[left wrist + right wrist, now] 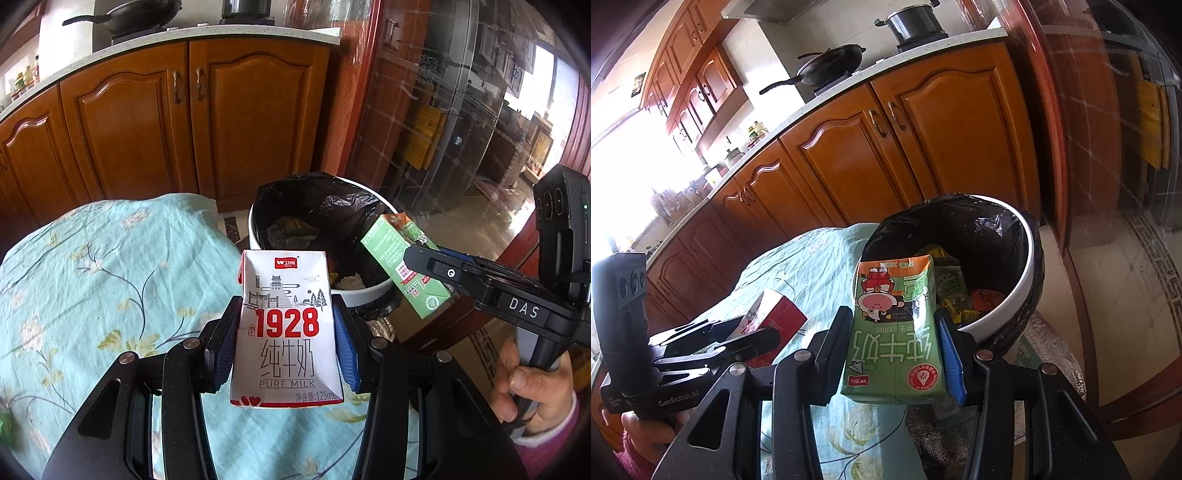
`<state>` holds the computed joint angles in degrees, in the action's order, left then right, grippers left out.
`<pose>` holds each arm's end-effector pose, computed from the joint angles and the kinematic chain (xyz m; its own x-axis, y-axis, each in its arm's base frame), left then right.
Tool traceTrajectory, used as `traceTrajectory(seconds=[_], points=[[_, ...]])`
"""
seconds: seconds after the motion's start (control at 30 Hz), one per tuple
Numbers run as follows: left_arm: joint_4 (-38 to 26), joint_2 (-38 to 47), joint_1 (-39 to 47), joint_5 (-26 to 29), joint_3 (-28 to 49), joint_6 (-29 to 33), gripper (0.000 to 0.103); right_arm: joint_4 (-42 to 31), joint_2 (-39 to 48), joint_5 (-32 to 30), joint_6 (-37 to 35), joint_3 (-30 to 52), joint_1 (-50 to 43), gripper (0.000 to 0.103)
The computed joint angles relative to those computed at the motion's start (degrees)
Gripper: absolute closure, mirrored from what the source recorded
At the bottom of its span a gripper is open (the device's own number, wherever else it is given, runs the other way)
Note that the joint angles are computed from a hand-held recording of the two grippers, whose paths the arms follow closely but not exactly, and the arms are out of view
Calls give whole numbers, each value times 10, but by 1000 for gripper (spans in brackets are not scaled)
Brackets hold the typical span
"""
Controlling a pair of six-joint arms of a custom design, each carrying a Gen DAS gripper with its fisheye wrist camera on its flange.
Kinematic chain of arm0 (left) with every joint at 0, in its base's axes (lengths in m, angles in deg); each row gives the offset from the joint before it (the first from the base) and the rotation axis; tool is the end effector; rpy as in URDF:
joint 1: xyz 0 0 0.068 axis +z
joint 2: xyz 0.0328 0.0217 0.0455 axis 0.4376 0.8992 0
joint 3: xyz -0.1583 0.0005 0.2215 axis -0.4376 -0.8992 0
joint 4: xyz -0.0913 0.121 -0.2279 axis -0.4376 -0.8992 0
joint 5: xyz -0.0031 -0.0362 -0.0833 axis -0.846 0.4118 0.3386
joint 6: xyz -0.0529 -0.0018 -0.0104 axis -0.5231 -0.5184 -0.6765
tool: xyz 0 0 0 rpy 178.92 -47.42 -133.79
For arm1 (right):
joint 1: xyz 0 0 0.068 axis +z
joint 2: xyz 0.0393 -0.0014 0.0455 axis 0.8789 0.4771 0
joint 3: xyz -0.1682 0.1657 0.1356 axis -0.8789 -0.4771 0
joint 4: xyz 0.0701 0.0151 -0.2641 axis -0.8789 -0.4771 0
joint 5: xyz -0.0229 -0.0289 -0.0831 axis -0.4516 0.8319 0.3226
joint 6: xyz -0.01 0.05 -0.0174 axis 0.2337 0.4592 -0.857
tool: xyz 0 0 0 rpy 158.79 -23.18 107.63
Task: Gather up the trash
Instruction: 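Carry the white carton with the left tool while the right tool carries the green carton to the bin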
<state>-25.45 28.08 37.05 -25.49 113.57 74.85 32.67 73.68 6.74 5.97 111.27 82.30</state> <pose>0.2815 0.0437 0.1412 -0.7309 0.0448 -0.6810 0.1646 0.9800 -0.1122 0.3213 0.1340 0.1043 -0.7232 0.0222 -0.6902 -0.3721 0.8294 0.4166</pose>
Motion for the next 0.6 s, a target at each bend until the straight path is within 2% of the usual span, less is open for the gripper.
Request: traceTrajectory(seconds=[0.6], points=[[-15,129,-78,-56,134,-5,58,-64,62,-5,-38,97,-39,57]])
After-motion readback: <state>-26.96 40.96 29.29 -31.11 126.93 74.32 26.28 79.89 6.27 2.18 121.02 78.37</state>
